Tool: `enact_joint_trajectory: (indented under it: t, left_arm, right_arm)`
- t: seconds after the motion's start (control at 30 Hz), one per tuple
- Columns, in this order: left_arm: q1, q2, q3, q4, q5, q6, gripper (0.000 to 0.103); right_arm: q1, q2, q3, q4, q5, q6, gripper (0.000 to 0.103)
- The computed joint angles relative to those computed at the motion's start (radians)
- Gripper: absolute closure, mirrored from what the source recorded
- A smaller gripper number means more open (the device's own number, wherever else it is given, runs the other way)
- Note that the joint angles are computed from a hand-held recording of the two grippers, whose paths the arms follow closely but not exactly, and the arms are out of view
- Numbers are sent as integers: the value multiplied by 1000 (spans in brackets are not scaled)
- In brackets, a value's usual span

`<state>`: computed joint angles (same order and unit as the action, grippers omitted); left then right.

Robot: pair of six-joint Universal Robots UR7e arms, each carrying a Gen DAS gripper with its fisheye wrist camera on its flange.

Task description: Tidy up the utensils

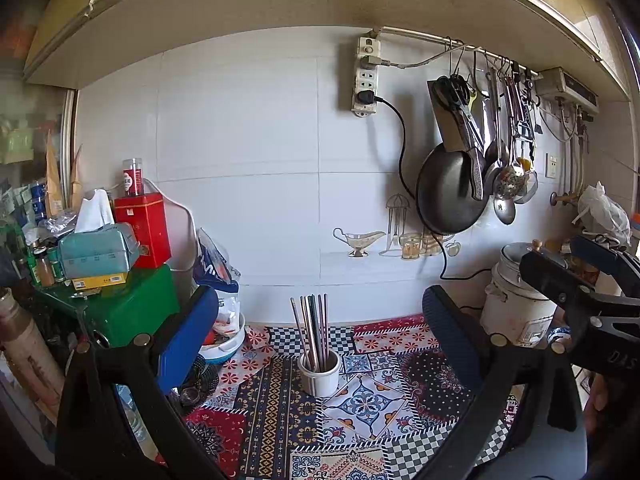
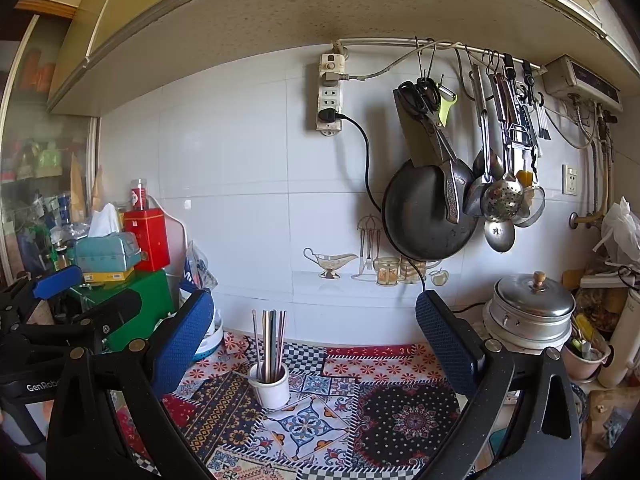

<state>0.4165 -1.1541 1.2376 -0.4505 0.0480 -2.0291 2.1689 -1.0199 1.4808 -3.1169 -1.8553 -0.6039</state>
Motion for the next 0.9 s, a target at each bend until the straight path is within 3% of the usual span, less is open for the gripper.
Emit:
enact_joint_trajectory:
  t: [0.13, 0.23, 0.57, 0.63, 0.83, 0.9]
  left_arm:
    - [0, 3, -5, 15, 1, -11, 1]
    - [2, -24, 44, -124, 1, 103, 1]
    - [4, -36, 58, -165, 6, 137, 1]
    - [2, -48, 81, -231, 6, 191, 1]
    - [0, -43, 66, -182, 8, 151, 1]
    - [0, -32, 40, -102, 9, 84, 1]
  right_arm:
    - [1, 3, 0, -11, -4, -3, 2]
    - [1, 2, -1, -6, 2, -1, 2]
    - [3, 8, -6, -8, 6, -5, 2]
    - [3, 8, -6, -8, 7, -5, 2]
    - [5, 12, -9, -9, 10, -1, 2]
    - [7, 15, -10, -11, 7, -3, 2]
